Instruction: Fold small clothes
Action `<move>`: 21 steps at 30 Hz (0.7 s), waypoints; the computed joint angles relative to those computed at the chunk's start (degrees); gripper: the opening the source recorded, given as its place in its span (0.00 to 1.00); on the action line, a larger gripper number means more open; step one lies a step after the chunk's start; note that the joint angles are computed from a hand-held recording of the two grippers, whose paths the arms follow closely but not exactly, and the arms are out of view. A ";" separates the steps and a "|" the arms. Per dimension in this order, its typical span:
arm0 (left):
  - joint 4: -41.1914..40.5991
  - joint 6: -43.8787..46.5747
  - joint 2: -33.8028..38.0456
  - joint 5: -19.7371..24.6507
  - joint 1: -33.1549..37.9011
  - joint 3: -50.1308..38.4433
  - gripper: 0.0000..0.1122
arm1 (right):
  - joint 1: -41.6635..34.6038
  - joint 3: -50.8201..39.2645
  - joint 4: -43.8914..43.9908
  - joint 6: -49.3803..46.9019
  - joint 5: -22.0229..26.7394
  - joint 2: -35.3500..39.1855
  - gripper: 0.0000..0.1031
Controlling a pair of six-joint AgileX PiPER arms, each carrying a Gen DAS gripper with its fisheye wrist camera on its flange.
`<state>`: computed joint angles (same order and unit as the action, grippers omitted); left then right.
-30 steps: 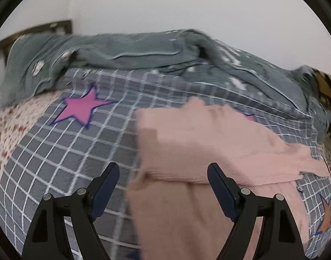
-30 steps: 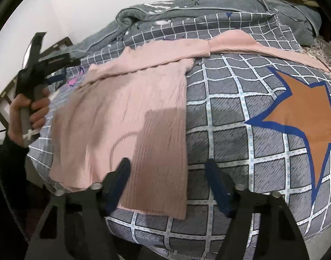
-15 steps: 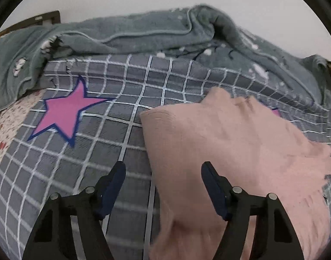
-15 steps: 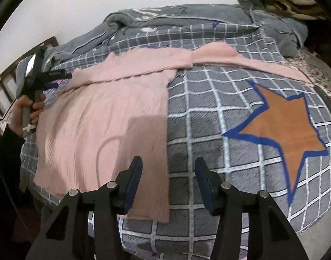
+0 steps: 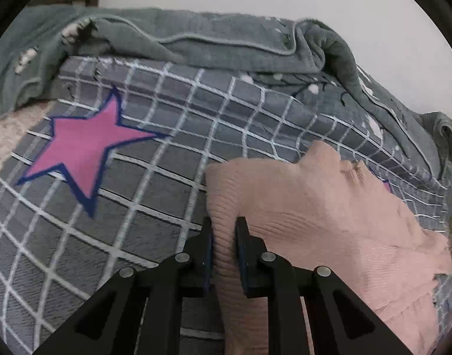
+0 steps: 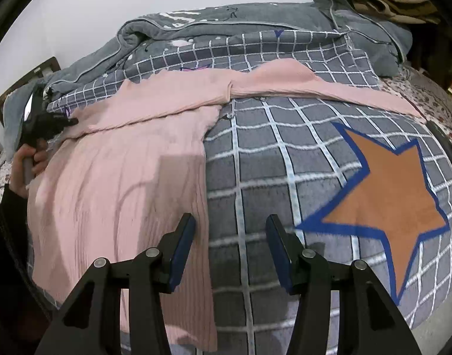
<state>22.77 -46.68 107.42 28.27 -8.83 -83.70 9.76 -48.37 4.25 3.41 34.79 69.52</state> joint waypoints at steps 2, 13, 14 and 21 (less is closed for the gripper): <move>5.48 -4.69 0.23 2.75 -1.15 -0.63 0.16 | -0.44 -0.97 -0.31 0.09 -0.84 0.87 0.49; -2.29 2.76 -7.04 -7.65 2.20 12.20 0.66 | -0.86 -21.56 3.16 -6.94 -3.61 19.10 0.47; -2.23 2.64 -7.47 -8.50 2.32 13.11 0.67 | -0.86 -23.68 3.77 -8.05 -4.06 20.93 0.47; 2.44 -1.74 -7.40 -11.12 1.90 14.59 0.68 | -1.80 -44.99 3.97 -10.76 3.78 38.52 0.30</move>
